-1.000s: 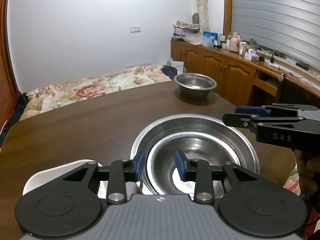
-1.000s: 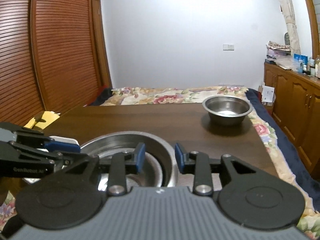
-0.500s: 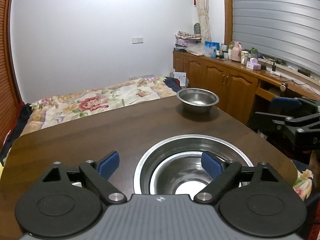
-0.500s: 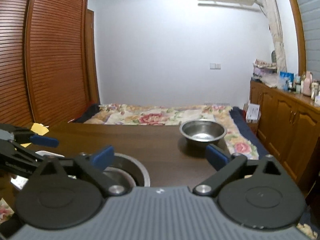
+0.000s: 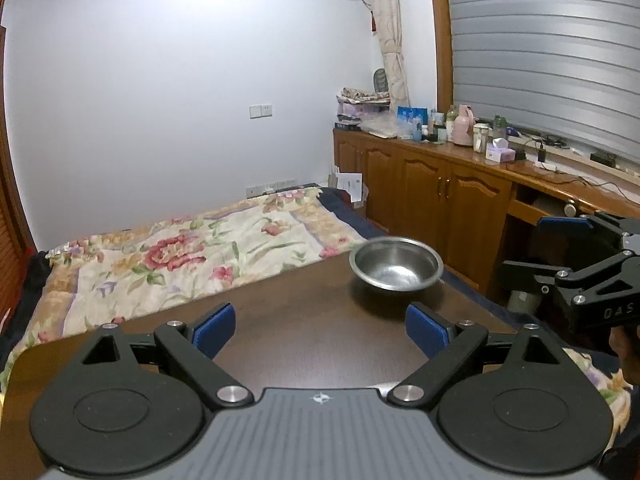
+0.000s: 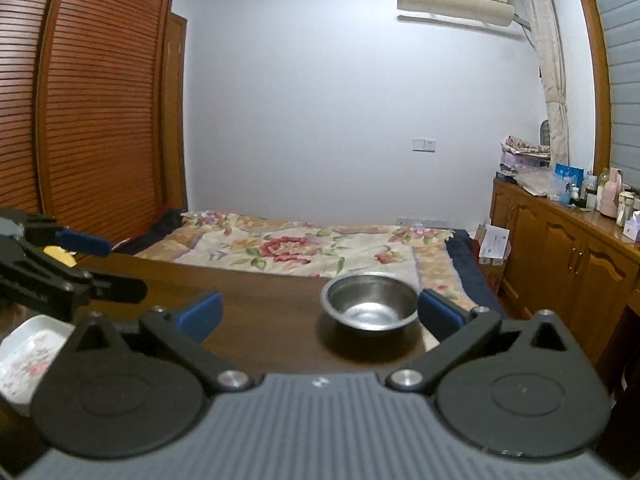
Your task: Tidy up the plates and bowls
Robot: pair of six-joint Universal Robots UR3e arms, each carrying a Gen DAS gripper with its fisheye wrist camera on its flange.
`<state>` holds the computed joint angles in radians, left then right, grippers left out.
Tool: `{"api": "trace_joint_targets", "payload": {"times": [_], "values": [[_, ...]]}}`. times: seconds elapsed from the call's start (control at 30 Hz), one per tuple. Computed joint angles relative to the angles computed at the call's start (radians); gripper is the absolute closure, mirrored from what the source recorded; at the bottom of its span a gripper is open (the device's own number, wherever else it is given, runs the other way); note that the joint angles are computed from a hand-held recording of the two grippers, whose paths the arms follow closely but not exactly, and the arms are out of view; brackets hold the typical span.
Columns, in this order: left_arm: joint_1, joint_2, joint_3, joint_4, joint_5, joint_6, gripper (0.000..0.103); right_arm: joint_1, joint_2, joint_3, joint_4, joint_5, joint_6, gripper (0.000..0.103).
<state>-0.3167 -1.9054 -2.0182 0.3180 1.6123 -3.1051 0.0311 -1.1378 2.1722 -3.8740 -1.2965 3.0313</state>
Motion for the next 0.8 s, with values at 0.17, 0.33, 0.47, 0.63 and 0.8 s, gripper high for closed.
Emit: {"api": "trace_joint_targets", "payload": {"times": [0.17, 0.33, 0.47, 0.63, 0.8], "values": [[-0.005, -0.079, 0.178, -0.11, 0.0, 0.021, 0.008, -0.045, 0.046, -0.111, 0.088, 0.031, -0.021, 0.0], [-0.005, -0.17, 0.347, -0.222, -0.036, 0.044, 0.008, -0.088, 0.122, -0.252, 0.207, 0.071, 0.002, 0.0], [-0.005, -0.26, 0.51, -0.334, -0.065, 0.05, 0.01, -0.1, 0.187, -0.357, 0.287, 0.078, 0.006, 0.0], [0.0, -0.405, 0.774, -0.493, -0.102, 0.029, 0.017, -0.108, 0.247, -0.461, 0.387, 0.09, 0.008, 0.0], [0.002, -0.562, 1.055, -0.651, -0.12, 0.033, 0.025, -0.119, 0.277, -0.524, 0.461, 0.11, 0.035, 0.0]]}}
